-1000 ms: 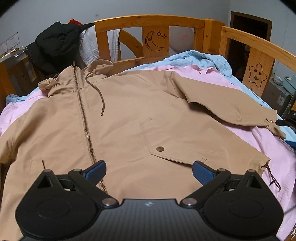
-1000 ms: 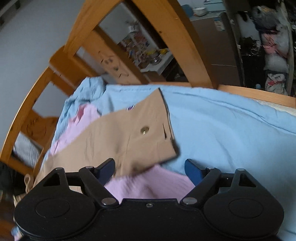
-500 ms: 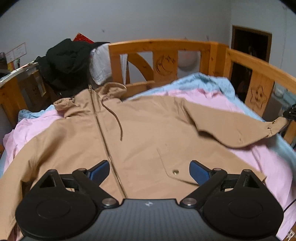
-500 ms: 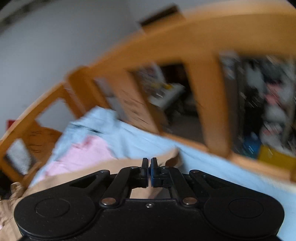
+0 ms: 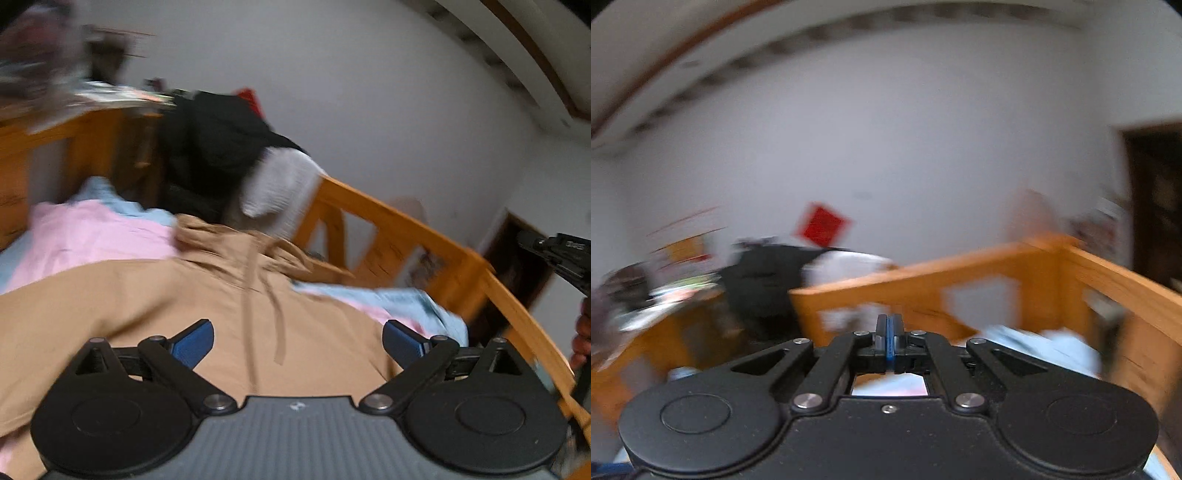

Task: Fold large clothes

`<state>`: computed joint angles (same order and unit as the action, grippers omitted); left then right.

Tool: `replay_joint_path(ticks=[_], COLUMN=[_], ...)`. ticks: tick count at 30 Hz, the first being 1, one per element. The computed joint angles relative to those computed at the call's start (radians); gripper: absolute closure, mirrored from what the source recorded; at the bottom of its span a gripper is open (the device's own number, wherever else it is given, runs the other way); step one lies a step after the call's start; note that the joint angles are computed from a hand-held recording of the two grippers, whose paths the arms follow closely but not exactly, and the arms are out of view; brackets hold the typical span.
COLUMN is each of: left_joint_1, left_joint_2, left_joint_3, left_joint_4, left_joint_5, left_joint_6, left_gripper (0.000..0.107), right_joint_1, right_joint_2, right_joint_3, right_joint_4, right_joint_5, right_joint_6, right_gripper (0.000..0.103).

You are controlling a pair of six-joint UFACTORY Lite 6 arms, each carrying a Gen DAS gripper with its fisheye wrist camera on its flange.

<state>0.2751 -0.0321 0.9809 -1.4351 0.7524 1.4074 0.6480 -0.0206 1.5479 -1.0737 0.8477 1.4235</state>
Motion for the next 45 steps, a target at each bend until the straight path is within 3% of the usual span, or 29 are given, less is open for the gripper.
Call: replay_joint_path(ticks=[2, 4, 5, 8, 11, 13, 16, 19, 22, 24, 25, 31, 34, 41, 45], left_joint_1=[0.068, 0.111, 0.131, 0.152, 0.140, 0.124, 0.073, 0.029, -0.015, -0.036, -0.043, -0.043, 0.009, 0.158, 0.183], left_joint_2=[0.043, 0.074, 0.090, 0.129, 0.163, 0.175, 0.165, 0.127, 0.100, 0.089, 0.082, 0.059, 0.090, 0.342, 0.534], left_joint_3=[0.025, 0.035, 0.039, 0.036, 0.038, 0.045, 0.034, -0.003, -0.022, -0.022, -0.022, 0.006, 0.046, 0.282, 0.477], left_joint_4=[0.008, 0.039, 0.058, 0.102, 0.157, 0.195, 0.207, 0.182, 0.179, 0.184, 0.178, 0.109, 0.062, -0.017, -0.039], left_joint_5=[0.020, 0.013, 0.007, -0.030, -0.049, -0.044, -0.046, -0.043, -0.043, -0.031, -0.022, 0.047, 0.140, 0.427, 0.505], left_joint_6=[0.019, 0.030, 0.039, 0.051, 0.001, -0.038, -0.049, -0.043, -0.063, -0.079, -0.079, -0.045, -0.045, -0.195, -0.349], left_gripper=[0.007, 0.007, 0.007, 0.006, 0.006, 0.006, 0.005, 0.005, 0.005, 0.005, 0.005, 0.005, 0.005, 0.005, 0.005], right_joint_1=[0.035, 0.056, 0.054, 0.073, 0.111, 0.110, 0.080, 0.075, 0.027, -0.052, -0.083, -0.105, -0.049, 0.156, 0.243], right_joint_2=[0.120, 0.157, 0.153, 0.037, -0.056, -0.084, -0.055, 0.053, 0.088, 0.183, 0.218, 0.099, 0.075, 0.171, 0.277], right_joint_3=[0.144, 0.167, 0.140, -0.138, -0.452, -0.658, -0.807, -0.802, -0.761, -0.665, -0.623, -0.496, -0.393, -0.249, -0.192], right_joint_4=[0.052, 0.085, 0.108, 0.074, 0.057, -0.001, -0.024, -0.088, -0.103, -0.109, -0.116, -0.312, -0.492, -0.694, -0.747], right_joint_5=[-0.033, -0.026, -0.011, 0.047, 0.152, 0.145, 0.068, 0.035, 0.048, -0.004, -0.022, 0.071, 0.036, -0.072, -0.114], right_joint_6=[-0.084, -0.089, -0.090, -0.037, -0.045, -0.006, 0.059, 0.107, 0.158, 0.152, 0.164, 0.404, 0.457, 0.583, 0.621], right_gripper=[0.103, 0.102, 0.090, 0.069, 0.063, 0.063, 0.062, 0.052, 0.056, 0.080, 0.103, 0.103, 0.103, 0.103, 0.103])
